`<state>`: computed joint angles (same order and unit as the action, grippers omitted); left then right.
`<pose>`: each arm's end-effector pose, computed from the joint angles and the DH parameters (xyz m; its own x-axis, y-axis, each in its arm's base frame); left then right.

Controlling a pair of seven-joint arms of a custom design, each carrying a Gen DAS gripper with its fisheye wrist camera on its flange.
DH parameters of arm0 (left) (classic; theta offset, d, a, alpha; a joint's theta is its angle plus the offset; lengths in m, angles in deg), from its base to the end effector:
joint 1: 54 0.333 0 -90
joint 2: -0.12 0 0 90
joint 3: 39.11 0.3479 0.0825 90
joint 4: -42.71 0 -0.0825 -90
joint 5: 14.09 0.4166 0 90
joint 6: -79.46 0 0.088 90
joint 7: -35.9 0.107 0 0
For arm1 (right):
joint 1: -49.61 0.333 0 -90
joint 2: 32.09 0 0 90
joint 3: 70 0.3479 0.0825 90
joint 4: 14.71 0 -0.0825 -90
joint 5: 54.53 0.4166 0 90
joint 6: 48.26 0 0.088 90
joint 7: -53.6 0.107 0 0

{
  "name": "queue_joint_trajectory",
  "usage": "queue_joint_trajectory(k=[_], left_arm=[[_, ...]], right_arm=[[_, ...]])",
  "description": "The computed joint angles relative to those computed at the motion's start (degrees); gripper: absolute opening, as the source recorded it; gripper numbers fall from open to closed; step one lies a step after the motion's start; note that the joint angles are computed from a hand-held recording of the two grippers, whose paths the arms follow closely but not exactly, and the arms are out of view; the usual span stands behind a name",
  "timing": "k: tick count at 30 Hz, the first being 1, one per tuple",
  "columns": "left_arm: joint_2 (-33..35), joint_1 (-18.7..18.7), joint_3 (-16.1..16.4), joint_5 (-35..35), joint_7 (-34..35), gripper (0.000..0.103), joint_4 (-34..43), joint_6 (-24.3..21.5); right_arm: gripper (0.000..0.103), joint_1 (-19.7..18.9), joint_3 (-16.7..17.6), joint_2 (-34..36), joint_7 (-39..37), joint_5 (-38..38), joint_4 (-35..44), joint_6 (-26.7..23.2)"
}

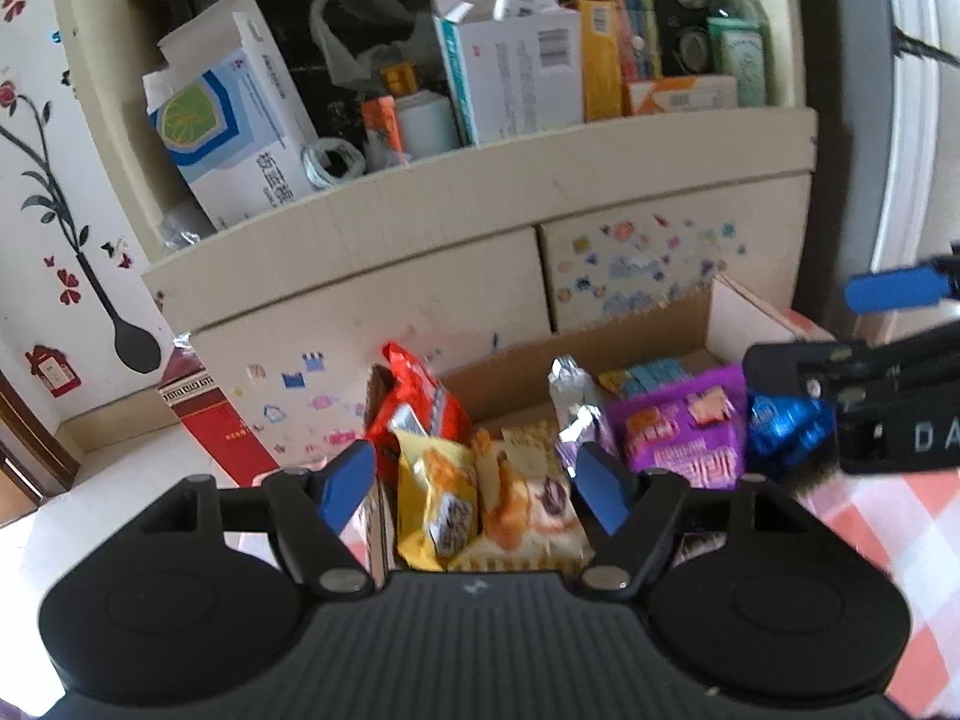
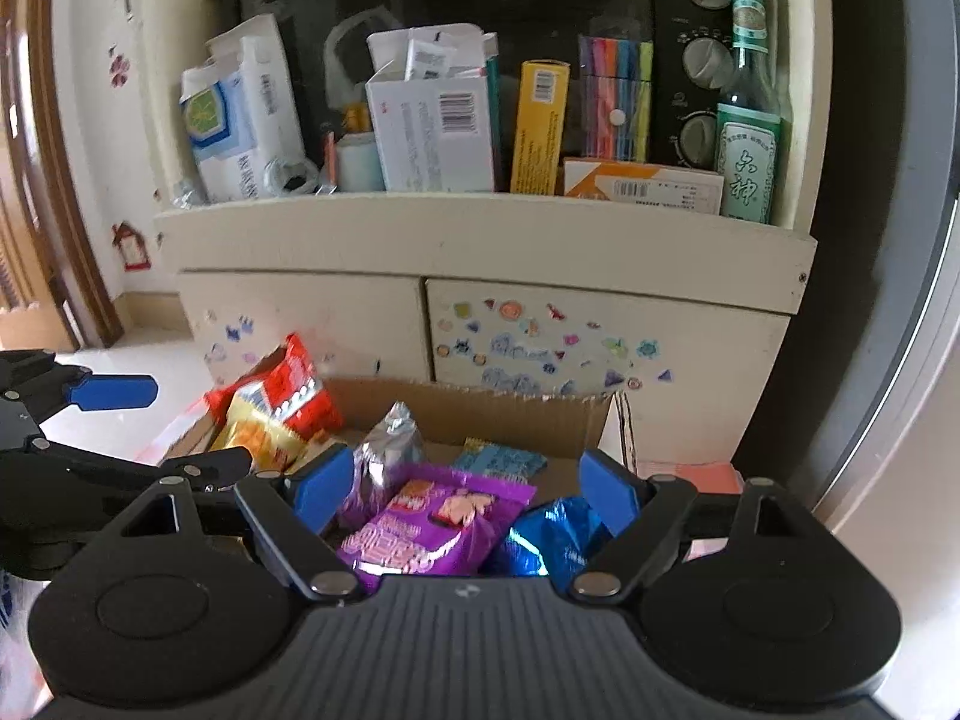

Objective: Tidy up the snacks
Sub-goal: 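Open both grippers to drop the yellow and purple packets into the box, then move the left gripper to the green cracker packet while the right gripper approaches the pink packet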

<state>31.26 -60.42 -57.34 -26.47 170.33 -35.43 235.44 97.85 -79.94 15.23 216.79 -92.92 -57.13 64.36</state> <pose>0.7605 -0.2658 0.5325 -0.7185 -0.6596 -0.2206 -0.3189 0.5944 -0.7382 0.6445 0.5527 0.5520 -0.3520 -0.9340 -0.0609 -0.5838 0.2699 -0.7657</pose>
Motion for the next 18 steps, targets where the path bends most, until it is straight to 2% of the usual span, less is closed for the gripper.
queue_joint_trajectory(k=[3, 10, 18], left_arm=[[-2.12, 1.33, -0.86, -0.78, 2.29, 0.075, -3.42, -0.1], [-7.69, 4.03, -2.46, -5.54, 9.98, 0.075, -11.38, -1.37], [-13.11, 3.91, -1.5, -10.67, 17.33, 0.075, -18.92, -3.88]], right_arm=[[0.087, -0.16, 1.43, -3.65, -0.58, 0.64, -5.62, 2.45], [0.087, -0.94, 4.93, -9.08, -2.67, 2.23, -14.18, 4.64], [0.087, -3.27, 8.41, -15.92, -0.76, 4.65, -26.22, 10.29]])
